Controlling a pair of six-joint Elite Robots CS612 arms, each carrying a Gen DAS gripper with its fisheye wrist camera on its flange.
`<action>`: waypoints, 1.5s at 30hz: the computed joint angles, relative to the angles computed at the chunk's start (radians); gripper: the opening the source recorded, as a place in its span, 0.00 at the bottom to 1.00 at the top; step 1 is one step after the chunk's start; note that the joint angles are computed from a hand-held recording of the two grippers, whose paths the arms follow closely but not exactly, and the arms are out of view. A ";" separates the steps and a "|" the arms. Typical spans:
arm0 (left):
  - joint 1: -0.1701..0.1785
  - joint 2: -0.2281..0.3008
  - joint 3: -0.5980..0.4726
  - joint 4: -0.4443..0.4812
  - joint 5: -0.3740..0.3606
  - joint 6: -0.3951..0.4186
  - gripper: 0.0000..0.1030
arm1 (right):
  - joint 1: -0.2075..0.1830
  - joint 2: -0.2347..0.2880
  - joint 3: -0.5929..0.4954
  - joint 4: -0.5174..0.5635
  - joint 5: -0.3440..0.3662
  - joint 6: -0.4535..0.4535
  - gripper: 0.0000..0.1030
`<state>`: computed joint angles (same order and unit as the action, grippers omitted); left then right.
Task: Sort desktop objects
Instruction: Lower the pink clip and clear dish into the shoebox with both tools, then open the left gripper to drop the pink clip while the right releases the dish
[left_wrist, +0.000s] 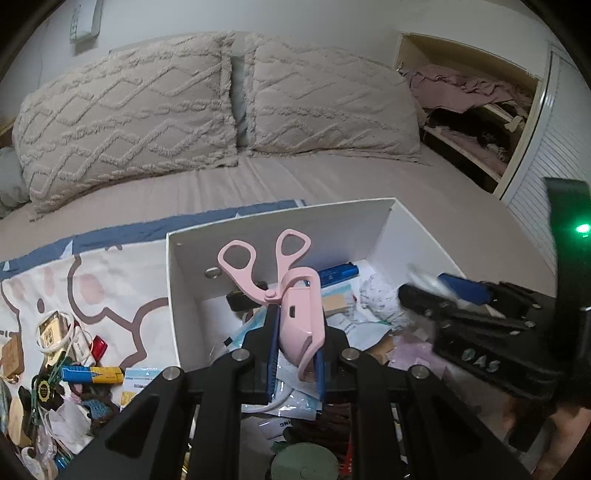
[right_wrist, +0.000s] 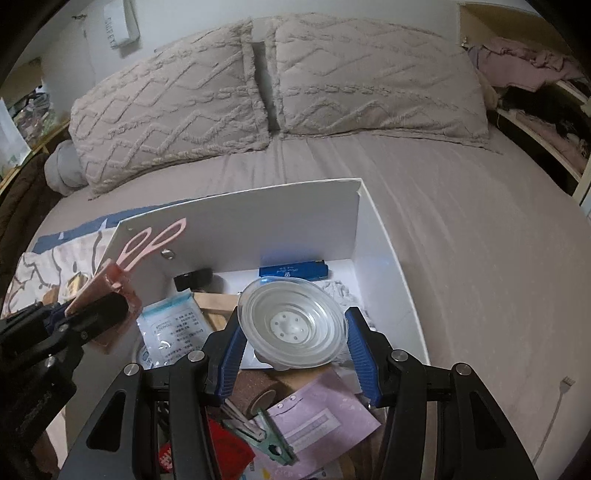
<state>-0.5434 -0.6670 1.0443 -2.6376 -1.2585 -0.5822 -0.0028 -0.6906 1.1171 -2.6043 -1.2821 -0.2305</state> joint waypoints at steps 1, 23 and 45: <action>0.003 0.001 -0.002 0.009 -0.012 -0.007 0.15 | -0.003 -0.001 0.002 -0.009 0.008 0.007 0.52; 0.008 0.007 -0.016 0.079 0.000 -0.065 0.15 | 0.000 0.015 -0.018 0.019 -0.030 0.040 0.79; -0.008 -0.004 -0.009 0.134 0.106 -0.095 0.33 | 0.002 0.005 0.008 -0.056 -0.057 0.051 0.80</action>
<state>-0.5517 -0.6713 1.0357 -2.5037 -1.1529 -0.6771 -0.0008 -0.6856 1.1247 -2.6600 -1.3390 -0.1796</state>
